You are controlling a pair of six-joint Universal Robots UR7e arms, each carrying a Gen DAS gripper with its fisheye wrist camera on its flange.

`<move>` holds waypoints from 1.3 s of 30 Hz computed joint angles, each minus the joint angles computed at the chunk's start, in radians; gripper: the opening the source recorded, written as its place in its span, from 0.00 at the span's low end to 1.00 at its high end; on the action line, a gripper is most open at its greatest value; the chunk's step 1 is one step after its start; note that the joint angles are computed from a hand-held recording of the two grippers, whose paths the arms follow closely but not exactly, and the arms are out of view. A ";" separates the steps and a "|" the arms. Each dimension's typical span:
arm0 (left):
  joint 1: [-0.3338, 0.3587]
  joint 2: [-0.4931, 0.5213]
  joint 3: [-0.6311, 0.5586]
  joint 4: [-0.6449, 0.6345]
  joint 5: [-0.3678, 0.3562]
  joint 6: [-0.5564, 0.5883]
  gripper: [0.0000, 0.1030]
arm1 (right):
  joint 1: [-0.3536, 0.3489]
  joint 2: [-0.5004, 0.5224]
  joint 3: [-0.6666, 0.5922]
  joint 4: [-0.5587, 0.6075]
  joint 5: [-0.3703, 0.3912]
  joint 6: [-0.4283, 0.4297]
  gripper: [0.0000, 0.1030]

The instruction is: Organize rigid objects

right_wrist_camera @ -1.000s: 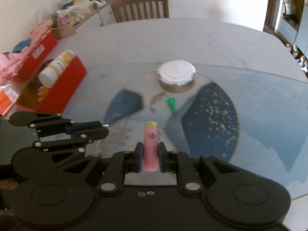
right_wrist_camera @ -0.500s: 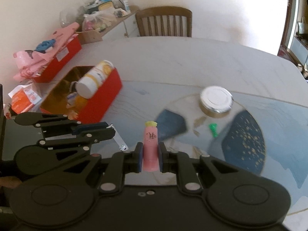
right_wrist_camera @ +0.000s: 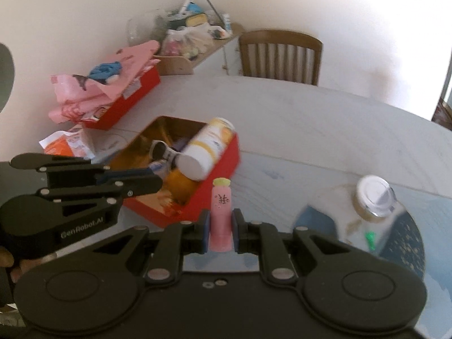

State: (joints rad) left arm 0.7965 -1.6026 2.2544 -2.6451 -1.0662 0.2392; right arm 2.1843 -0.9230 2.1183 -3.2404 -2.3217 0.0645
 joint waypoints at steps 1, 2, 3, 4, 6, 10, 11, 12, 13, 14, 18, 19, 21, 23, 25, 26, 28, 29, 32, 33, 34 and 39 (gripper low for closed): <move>0.008 -0.002 -0.007 -0.002 0.003 0.012 0.07 | 0.003 0.014 -0.014 -0.001 0.001 -0.008 0.14; 0.019 -0.002 -0.015 -0.006 0.008 0.026 0.07 | 0.006 0.028 -0.029 -0.001 0.002 -0.019 0.14; 0.032 -0.005 -0.026 0.009 -0.005 0.033 0.07 | 0.008 0.041 -0.043 -0.002 -0.004 -0.028 0.14; 0.052 -0.009 -0.045 0.045 -0.037 0.037 0.07 | 0.009 0.052 -0.054 -0.005 -0.012 -0.034 0.14; 0.058 -0.023 -0.037 0.059 -0.041 0.078 0.07 | 0.008 0.057 -0.061 -0.001 -0.022 -0.026 0.14; 0.069 -0.035 -0.022 0.114 -0.083 0.115 0.07 | 0.001 0.045 -0.047 0.013 -0.040 0.016 0.15; 0.068 -0.032 -0.017 0.117 -0.089 0.120 0.07 | -0.001 0.041 -0.041 0.013 -0.046 0.023 0.15; 0.066 -0.028 -0.009 0.115 -0.094 0.123 0.07 | -0.003 0.033 -0.033 0.015 -0.050 0.036 0.15; 0.063 -0.021 -0.004 0.118 -0.102 0.125 0.07 | -0.006 0.026 -0.024 0.019 -0.052 0.049 0.15; 0.061 -0.011 0.000 0.118 -0.109 0.130 0.07 | -0.009 0.016 -0.013 0.021 -0.055 0.061 0.15; 0.044 0.033 0.021 0.103 -0.107 0.127 0.08 | -0.020 -0.021 0.032 0.023 -0.060 0.091 0.15; 0.039 0.045 0.026 0.096 -0.111 0.124 0.11 | -0.023 -0.029 0.042 0.022 -0.058 0.094 0.15; 0.029 0.071 0.034 0.080 -0.102 0.112 0.19 | -0.031 -0.048 0.063 0.017 -0.053 0.096 0.15; 0.023 0.100 0.041 0.060 -0.093 0.099 0.31 | -0.041 -0.069 0.085 0.015 -0.044 0.096 0.15; 0.016 0.129 0.048 0.035 -0.078 0.089 0.49 | -0.054 -0.092 0.108 0.013 -0.031 0.092 0.15; 0.010 0.143 0.055 0.018 -0.067 0.086 0.53 | -0.060 -0.101 0.117 0.013 -0.025 0.090 0.15; 0.004 0.173 0.061 -0.003 -0.054 0.079 0.53 | -0.075 -0.124 0.136 0.016 -0.011 0.087 0.15; 0.000 0.188 0.063 -0.009 -0.043 0.074 0.53 | -0.084 -0.135 0.144 0.020 -0.002 0.085 0.15; 0.001 0.227 0.064 -0.024 -0.014 0.054 0.53 | -0.108 -0.166 0.171 0.026 0.021 0.071 0.15; 0.002 0.236 0.063 -0.028 -0.002 0.048 0.53 | -0.115 -0.175 0.177 0.027 0.028 0.063 0.15; 0.003 0.244 0.063 -0.035 0.010 0.041 0.50 | -0.120 -0.182 0.182 0.028 0.034 0.057 0.15; -0.004 0.259 0.068 -0.040 0.046 0.046 0.41 | -0.149 -0.220 0.208 0.028 0.066 0.022 0.15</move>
